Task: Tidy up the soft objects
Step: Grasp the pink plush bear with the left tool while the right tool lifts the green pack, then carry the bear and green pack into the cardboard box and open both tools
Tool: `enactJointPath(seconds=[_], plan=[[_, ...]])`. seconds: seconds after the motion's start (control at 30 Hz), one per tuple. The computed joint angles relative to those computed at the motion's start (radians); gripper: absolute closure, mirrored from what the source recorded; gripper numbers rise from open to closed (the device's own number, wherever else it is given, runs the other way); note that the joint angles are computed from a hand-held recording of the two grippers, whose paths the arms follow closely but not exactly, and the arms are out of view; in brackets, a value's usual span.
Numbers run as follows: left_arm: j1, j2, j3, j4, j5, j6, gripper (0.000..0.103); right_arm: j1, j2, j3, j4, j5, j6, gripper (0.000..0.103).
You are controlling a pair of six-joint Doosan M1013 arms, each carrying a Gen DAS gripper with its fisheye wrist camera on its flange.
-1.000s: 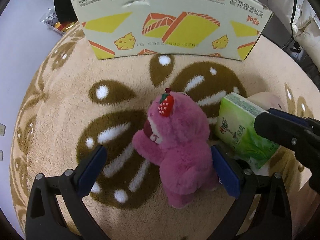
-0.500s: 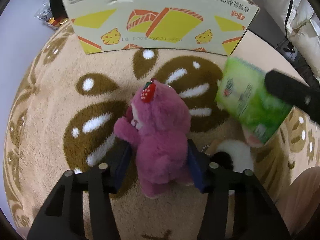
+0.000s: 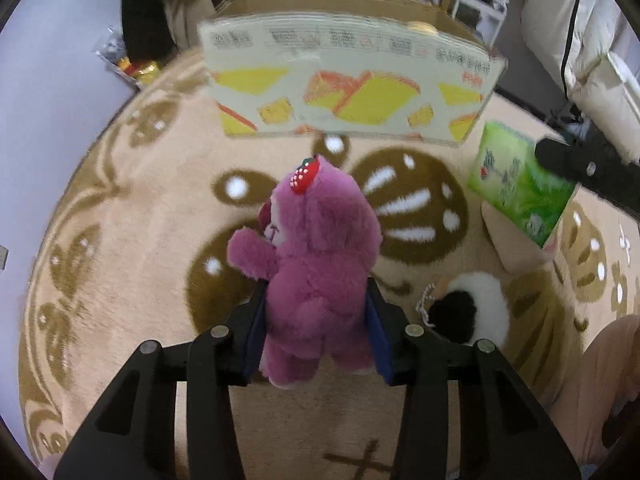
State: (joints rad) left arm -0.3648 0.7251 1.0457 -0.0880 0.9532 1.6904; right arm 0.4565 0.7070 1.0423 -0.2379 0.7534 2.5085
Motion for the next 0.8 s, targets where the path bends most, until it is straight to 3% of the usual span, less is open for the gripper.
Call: enactJointPath(seconds=[0.43,0.8], plan=[[-0.003,-0.084,0.051,0.093,-0.253,-0.078,0.061,0.010,-0.013,-0.021,-0.166,-0.001,0.121,0.077],[0.007,-0.053,-0.056,0.072,-0.319,-0.042,0.061,0.005,0.027,-0.121,-0.275,0.031,0.059,0.077]])
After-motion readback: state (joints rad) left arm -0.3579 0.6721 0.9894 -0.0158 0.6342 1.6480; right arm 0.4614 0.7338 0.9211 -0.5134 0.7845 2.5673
